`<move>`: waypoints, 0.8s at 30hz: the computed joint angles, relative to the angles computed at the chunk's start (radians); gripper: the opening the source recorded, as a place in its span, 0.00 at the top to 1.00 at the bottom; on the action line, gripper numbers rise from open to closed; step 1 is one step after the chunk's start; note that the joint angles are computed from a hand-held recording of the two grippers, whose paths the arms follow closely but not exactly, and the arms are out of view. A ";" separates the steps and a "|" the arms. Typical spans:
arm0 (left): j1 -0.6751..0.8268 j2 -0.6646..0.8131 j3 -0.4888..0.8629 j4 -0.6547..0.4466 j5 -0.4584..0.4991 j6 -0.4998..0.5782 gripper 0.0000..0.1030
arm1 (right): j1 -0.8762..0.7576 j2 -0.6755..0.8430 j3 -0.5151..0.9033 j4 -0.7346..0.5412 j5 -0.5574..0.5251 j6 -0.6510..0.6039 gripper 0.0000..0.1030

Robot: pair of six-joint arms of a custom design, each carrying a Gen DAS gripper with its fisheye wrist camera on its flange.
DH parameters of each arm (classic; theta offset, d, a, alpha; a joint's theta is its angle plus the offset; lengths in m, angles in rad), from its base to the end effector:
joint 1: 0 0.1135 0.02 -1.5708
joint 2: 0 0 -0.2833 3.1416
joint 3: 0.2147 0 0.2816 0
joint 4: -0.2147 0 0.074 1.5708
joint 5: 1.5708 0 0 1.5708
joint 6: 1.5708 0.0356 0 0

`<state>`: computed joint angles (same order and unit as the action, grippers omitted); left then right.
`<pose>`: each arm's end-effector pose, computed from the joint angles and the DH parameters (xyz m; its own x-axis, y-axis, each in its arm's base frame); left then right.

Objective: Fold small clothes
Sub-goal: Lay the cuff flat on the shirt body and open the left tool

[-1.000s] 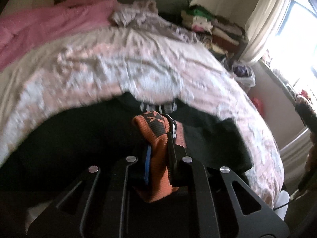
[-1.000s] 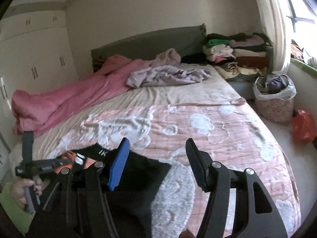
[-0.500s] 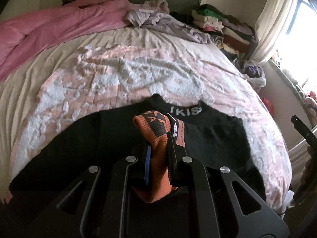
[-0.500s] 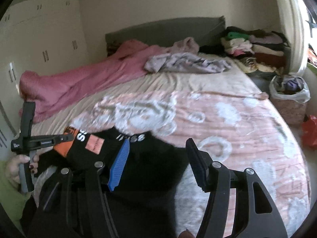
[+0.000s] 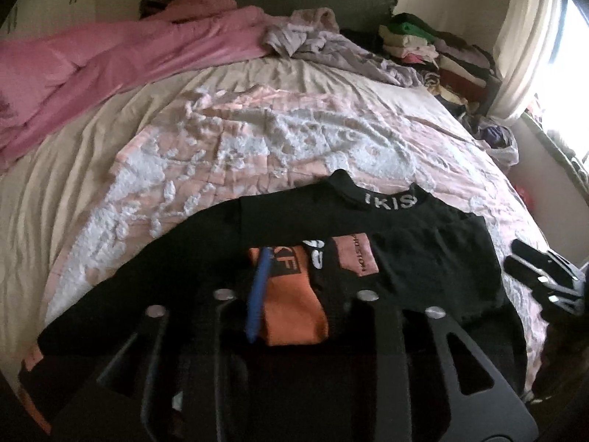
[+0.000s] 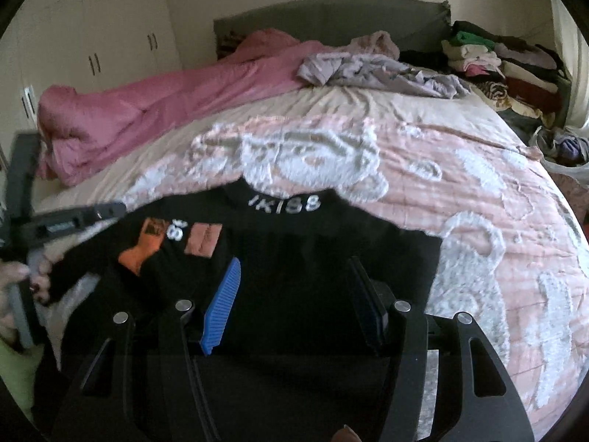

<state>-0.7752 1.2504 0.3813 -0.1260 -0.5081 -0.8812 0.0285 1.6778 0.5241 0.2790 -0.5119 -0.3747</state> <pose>0.1631 -0.1356 0.1228 -0.7070 -0.2510 -0.6612 -0.1936 0.9679 -0.1604 0.2833 0.0255 0.0873 -0.5898 -0.3360 -0.7343 -0.5960 0.7947 0.1151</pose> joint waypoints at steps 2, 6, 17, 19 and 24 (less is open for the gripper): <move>-0.013 0.059 0.013 0.029 0.022 0.007 0.74 | 0.035 0.027 -0.011 0.036 0.028 0.003 0.39; -0.022 0.222 0.042 0.106 0.057 0.001 0.74 | 0.089 0.071 -0.027 0.087 0.060 0.020 0.38; -0.006 0.391 0.024 0.248 0.093 -0.023 0.73 | 0.238 0.202 0.003 0.141 0.163 0.033 0.38; -0.005 0.393 0.019 0.261 0.095 -0.022 0.72 | 0.257 0.251 0.039 0.126 0.197 0.040 0.38; -0.003 0.390 0.003 0.292 0.100 -0.022 0.72 | 0.268 0.313 0.072 0.134 0.219 0.056 0.37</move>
